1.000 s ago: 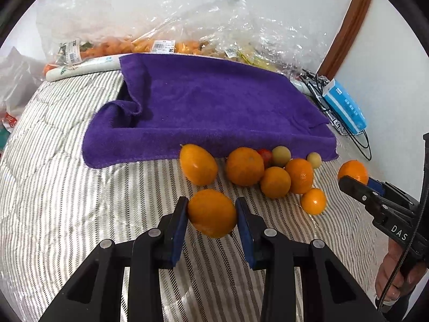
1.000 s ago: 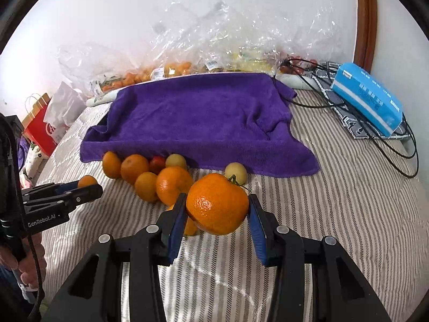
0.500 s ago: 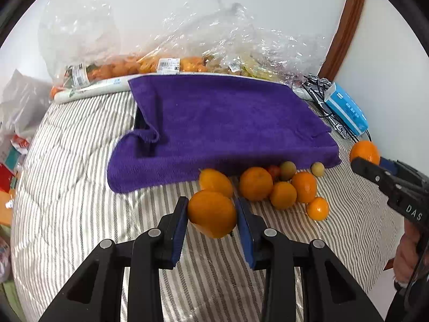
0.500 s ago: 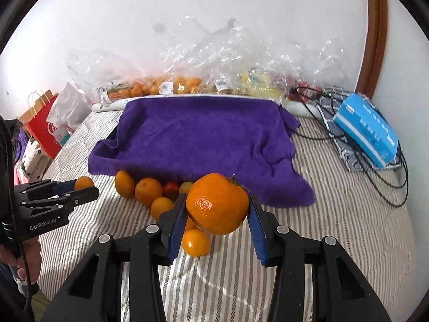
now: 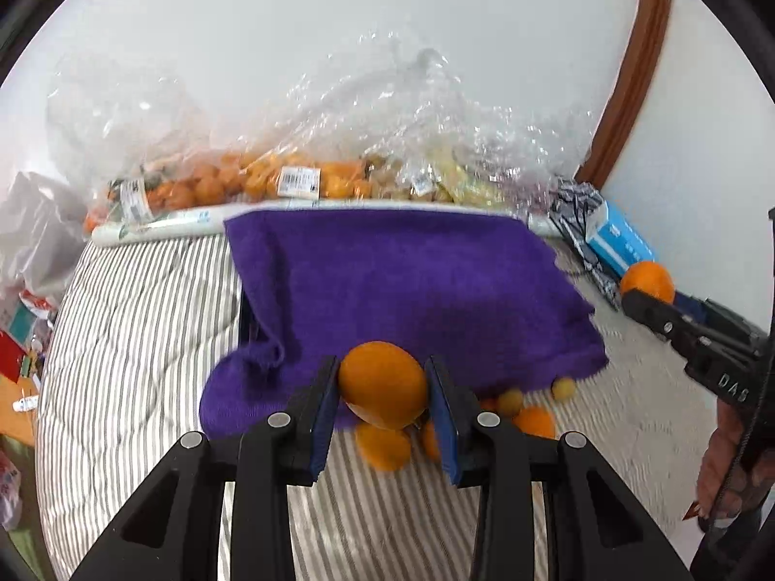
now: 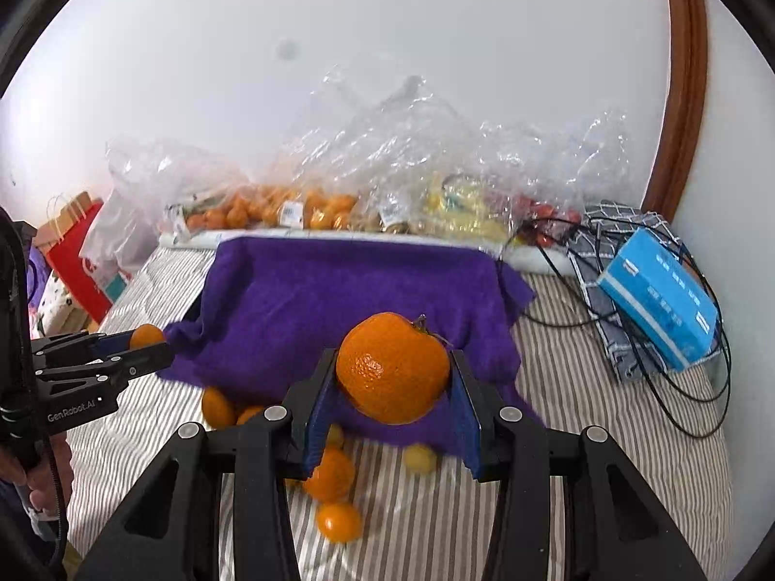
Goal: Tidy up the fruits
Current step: 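Carry the small orange with the left tool while the right tool carries the large orange over the purple towel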
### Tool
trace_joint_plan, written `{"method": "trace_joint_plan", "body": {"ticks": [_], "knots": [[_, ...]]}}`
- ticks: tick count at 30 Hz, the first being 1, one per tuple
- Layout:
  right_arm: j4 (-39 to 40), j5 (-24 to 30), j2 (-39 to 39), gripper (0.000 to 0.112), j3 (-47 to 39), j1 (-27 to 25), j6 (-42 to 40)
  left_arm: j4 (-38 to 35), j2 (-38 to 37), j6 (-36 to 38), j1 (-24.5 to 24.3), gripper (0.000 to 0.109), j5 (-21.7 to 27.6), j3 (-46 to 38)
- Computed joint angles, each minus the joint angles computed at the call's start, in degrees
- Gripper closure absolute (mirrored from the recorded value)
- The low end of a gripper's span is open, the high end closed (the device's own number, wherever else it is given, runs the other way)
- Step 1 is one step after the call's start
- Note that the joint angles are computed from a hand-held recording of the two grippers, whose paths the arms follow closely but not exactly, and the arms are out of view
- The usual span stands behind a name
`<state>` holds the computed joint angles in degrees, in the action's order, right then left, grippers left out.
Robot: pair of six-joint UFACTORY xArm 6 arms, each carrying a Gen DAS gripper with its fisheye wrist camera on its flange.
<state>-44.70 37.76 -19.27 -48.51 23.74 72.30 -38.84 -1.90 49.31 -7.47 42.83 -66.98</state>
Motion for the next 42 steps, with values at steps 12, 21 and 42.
{"method": "trace_joint_plan", "body": {"ticks": [12,21,42], "knots": [[-2.14,-5.37,7.17,0.069,-5.37,-7.38,0.33,2.45,11.96,-5.18,-3.41,0.075,1.37,-15.36],[-1.27,-9.8,13.9,0.069,-8.36,-11.69,-1.64,4.59,19.55,-8.0,-5.81,0.075,0.0,-21.87],[3.87,-15.07,23.54,0.069,-10.69,-14.01,-7.89,7.94,27.67,-12.03,-5.76,0.075,0.1,-26.15]]}}
